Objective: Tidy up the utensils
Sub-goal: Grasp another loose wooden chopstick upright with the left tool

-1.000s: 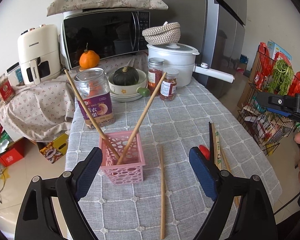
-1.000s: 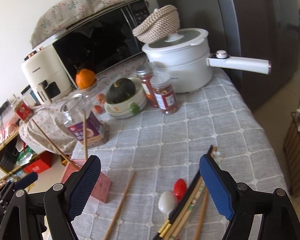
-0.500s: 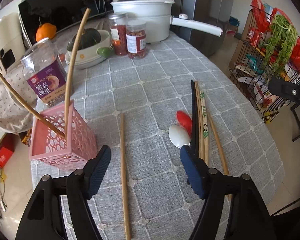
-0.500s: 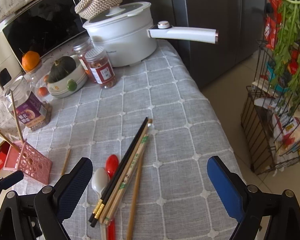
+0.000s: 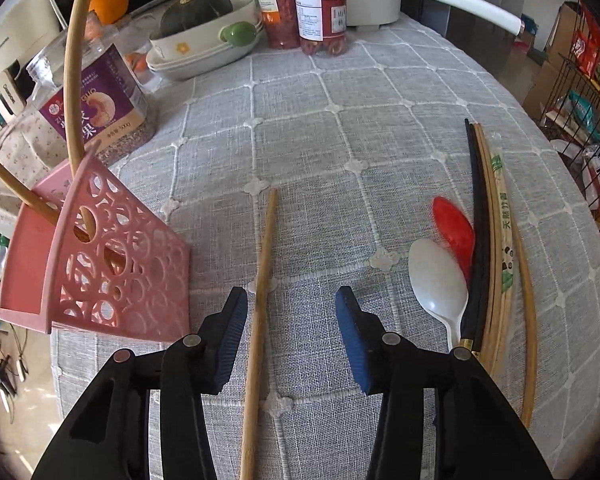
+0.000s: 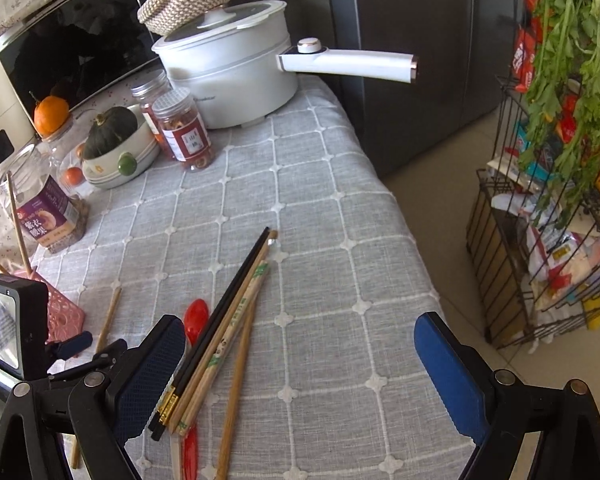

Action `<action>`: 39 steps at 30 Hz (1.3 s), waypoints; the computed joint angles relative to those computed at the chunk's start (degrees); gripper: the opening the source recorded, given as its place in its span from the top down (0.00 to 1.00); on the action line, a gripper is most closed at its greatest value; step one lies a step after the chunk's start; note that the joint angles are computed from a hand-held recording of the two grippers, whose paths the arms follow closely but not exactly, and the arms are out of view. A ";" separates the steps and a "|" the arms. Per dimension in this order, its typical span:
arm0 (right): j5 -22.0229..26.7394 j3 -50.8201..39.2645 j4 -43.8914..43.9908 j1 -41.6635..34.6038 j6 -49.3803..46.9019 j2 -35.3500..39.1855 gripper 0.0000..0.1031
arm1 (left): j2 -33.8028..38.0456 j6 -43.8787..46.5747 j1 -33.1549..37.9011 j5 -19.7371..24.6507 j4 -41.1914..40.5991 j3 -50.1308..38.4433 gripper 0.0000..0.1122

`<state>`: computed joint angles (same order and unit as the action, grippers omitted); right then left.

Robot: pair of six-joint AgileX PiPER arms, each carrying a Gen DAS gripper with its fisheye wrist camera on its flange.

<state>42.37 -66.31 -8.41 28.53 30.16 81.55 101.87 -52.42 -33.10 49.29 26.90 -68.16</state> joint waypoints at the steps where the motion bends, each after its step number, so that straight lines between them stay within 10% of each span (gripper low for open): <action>1: -0.01 -0.04 0.46 -0.21 -0.30 0.05 0.07 | 0.24 0.30 0.19 0.11 -0.50 0.05 0.57; 13: 0.86 -0.75 -0.57 1.04 0.21 2.44 0.07 | -2.89 13.18 7.83 -9.21 -16.76 4.57 0.60; 18: 1.18 -1.48 -0.42 1.16 0.73 3.48 0.07 | -4.48 24.13 9.16 -12.27 -26.58 6.48 0.84; 39: 9.92 -10.50 -0.38 1.65 0.42 17.83 0.16 | -1.18 21.74 1.92 -6.54 -14.30 -2.54 0.95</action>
<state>52.29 -76.81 -8.79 30.18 30.58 99.38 100.69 -30.68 -31.18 42.75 12.60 -70.71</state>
